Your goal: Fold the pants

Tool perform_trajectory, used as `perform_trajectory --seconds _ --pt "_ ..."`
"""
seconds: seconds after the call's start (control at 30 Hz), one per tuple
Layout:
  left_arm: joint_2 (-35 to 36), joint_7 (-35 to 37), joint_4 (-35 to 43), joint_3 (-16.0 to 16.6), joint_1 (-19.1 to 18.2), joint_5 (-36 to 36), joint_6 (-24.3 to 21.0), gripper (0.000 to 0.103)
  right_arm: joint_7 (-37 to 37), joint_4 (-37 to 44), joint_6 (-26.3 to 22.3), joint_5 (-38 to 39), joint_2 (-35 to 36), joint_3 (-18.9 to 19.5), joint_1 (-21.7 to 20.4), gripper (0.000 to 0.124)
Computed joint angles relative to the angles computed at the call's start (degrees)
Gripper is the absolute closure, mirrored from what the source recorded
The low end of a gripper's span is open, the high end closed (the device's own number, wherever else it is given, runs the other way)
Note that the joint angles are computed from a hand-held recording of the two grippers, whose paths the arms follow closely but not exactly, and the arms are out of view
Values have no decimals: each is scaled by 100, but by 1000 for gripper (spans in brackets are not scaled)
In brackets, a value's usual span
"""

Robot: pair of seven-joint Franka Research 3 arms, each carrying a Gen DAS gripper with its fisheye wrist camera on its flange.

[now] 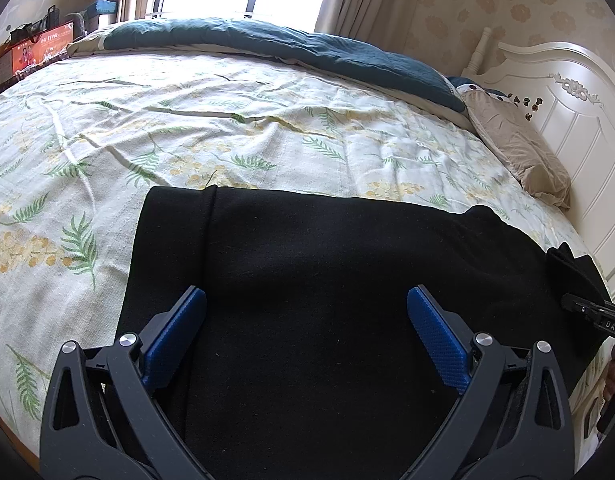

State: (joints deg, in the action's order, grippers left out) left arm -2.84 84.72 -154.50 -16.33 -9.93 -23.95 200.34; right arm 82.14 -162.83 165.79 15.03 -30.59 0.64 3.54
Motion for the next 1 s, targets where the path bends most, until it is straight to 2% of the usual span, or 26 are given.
perform_trajectory --seconds 0.27,0.4,0.5,0.63,0.73,0.8,0.87,0.93,1.0 --pt "0 -28 -2 21 -7 48 1 3 166 44 25 -63 87 182 74 105" --pt "-1 32 -1 -14 -2 -36 7 3 173 17 52 20 81 81 217 99" --pt "2 98 4 -32 -3 -109 11 3 -63 -2 50 454 28 -340 655 90" --pt "9 168 22 -42 -29 -200 13 3 -251 -104 95 868 -136 -458 957 82" --pt "10 176 21 -33 -40 -208 16 3 -597 -184 100 1440 -303 -819 1525 70" --pt "20 332 51 -81 -40 -382 8 3 -676 -293 277 1603 -380 -706 1632 61" --pt "39 488 94 -108 -51 -542 -7 3 -775 -404 428 1715 -502 -724 1764 60" --pt "25 541 94 -94 -78 -572 -30 3 -1199 -512 348 2046 -926 -1253 2165 60" --pt "-7 288 46 15 -92 -235 -52 3 -1499 -647 184 2284 -1514 -1567 2187 60"
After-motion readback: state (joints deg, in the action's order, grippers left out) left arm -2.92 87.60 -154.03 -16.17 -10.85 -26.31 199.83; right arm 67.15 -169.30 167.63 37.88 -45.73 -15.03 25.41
